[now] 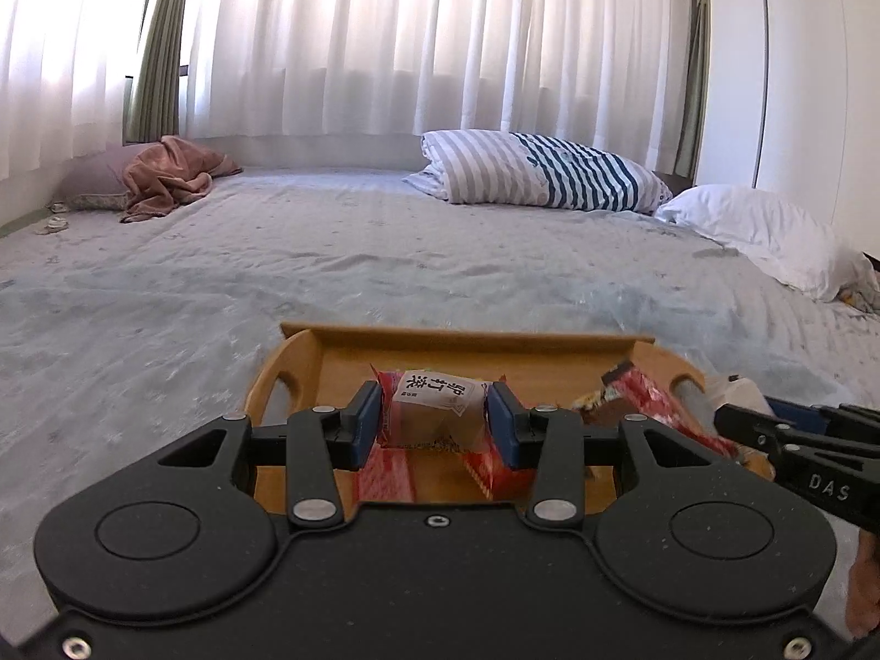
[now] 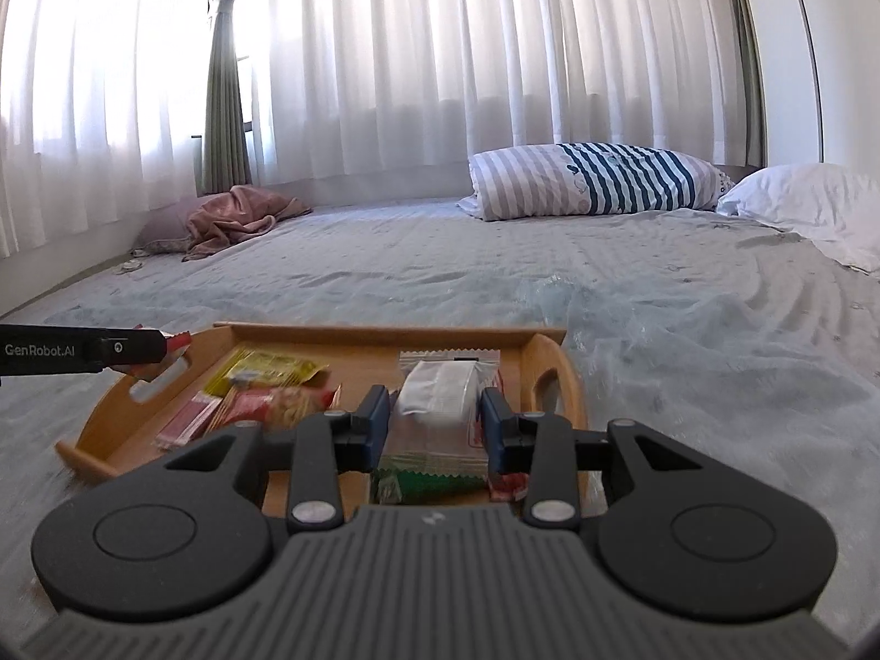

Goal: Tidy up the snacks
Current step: 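Carry both held packets over the wooden tray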

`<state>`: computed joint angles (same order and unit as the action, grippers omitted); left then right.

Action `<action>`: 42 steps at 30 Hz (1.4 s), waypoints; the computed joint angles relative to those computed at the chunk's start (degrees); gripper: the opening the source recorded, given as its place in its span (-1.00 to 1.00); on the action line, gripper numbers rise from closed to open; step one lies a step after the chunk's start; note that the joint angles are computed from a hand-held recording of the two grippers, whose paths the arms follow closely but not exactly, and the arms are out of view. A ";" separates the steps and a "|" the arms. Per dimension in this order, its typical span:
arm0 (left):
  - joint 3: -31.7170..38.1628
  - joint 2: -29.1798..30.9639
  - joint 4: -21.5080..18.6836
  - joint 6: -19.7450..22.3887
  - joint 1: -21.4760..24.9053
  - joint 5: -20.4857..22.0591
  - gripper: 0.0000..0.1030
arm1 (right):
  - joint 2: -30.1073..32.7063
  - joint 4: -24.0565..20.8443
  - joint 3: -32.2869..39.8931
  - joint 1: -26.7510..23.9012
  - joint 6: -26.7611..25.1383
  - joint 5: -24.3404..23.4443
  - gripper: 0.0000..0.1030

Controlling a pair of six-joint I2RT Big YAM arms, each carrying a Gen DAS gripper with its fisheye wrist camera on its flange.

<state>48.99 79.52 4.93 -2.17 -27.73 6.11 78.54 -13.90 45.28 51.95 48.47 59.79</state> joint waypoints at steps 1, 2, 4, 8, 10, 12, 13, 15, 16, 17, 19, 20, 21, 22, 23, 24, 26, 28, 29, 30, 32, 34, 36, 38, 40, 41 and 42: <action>1.18 1.23 -0.26 -0.54 -0.26 -0.41 -0.22 | 0.40 1.24 0.05 -1.09 -0.69 -1.00 -0.21; 2.26 2.41 -0.46 -1.08 -0.58 -0.80 -0.22 | 0.83 2.86 0.03 -2.14 -1.63 -2.01 -0.21; 4.49 4.90 -0.55 -1.93 -1.24 -1.37 -0.22 | 1.53 7.11 -0.33 -3.92 -4.63 -3.72 -0.21; 8.20 8.87 -0.90 -3.74 -2.26 -2.41 -0.22 | 3.53 7.43 1.87 -7.28 -5.82 -6.64 -0.21; 9.91 10.66 -1.07 -4.31 -2.61 -2.60 -0.22 | 4.54 6.13 3.47 -8.78 -5.69 -7.84 -0.21; 11.41 12.38 -0.63 -4.47 -2.95 -3.03 -0.22 | 5.40 5.73 4.68 -10.20 -6.14 -9.32 -0.21; 12.26 13.28 -0.47 -4.50 -3.07 -3.31 -0.22 | 5.78 5.72 5.15 -10.93 -6.35 -10.34 -0.21; 13.88 14.98 -0.53 -5.08 -3.17 -3.88 -0.21 | 6.61 6.18 5.75 -12.18 -6.38 -12.09 -0.21; 14.81 15.96 -0.86 -5.91 -3.14 -4.09 -0.21 | 7.03 6.38 5.94 -12.64 -6.11 -12.77 -0.21; 15.48 16.66 -1.26 -6.60 -3.09 -4.22 -0.21 | 7.50 6.65 6.14 -13.11 -5.81 -13.34 -0.21; 16.35 17.91 -1.72 -7.80 -3.00 -4.71 -0.21 | 8.74 6.11 6.87 -13.57 -4.82 -13.59 -0.21; 16.62 18.52 -1.75 -8.21 -3.00 -5.00 -0.21 | 9.20 6.14 7.00 -13.71 -4.75 -13.66 -0.21; 16.69 18.93 -1.72 -8.35 -2.92 -5.09 -0.21 | 9.56 6.11 7.21 -13.73 -4.93 -13.69 -0.21; 16.69 19.25 -1.72 -8.35 -2.85 -5.08 -0.21 | 9.76 6.74 7.23 -13.64 -5.75 -13.38 -0.21; 16.68 19.59 -1.60 -8.13 -2.82 -5.09 -0.21 | 9.79 7.36 7.18 -13.55 -6.60 -13.13 -0.21; 16.64 19.76 -1.41 -8.09 -2.74 -4.97 -0.21 | 9.90 8.00 7.08 -13.48 -7.36 -13.08 -0.21; 16.64 19.87 -0.92 -7.99 -2.72 -4.97 -0.20 | 10.18 8.49 7.01 -13.46 -8.00 -13.30 -0.21; 17.08 20.29 -1.39 -7.05 -2.95 -5.87 -0.19 | 10.30 9.09 6.87 -13.56 -7.98 -13.45 -0.21; 17.34 20.51 -1.63 -7.13 -2.94 -5.76 -0.19 | 10.32 9.05 6.81 -13.67 -7.51 -13.70 -0.21; 17.62 20.76 -1.83 -7.18 -2.95 -5.78 -0.18 | 10.18 9.19 6.48 -13.55 -6.92 -13.77 -0.21; 18.21 21.19 -2.34 -6.72 -3.11 -6.15 -0.16 | 9.92 9.78 6.08 -13.82 -6.59 -14.45 -0.21; 18.22 21.35 -2.06 -6.01 -3.44 -6.90 -0.14 | 9.95 9.87 6.00 -13.85 -6.44 -14.68 -0.21; 18.13 21.35 -1.92 -5.30 -3.80 -7.71 -0.14 | 9.99 9.92 6.01 -13.81 -6.76 -14.94 -0.21; 18.05 21.37 -1.75 -4.73 -4.07 -8.33 -0.13 | 10.03 10.04 6.00 -13.81 -7.15 -15.18 -0.21; 18.13 21.41 -1.92 -4.75 -4.10 -8.29 -0.12 | 10.03 10.01 5.97 -13.81 -7.02 -15.27 -0.21; 18.15 21.39 -2.00 -4.95 -4.11 -8.09 -0.12 | 9.98 9.98 5.99 -13.91 -6.97 -15.41 -0.21; 18.23 21.41 -2.23 -5.19 -4.09 -7.63 -0.12 | 9.96 9.96 5.98 -13.97 -6.85 -15.48 -0.21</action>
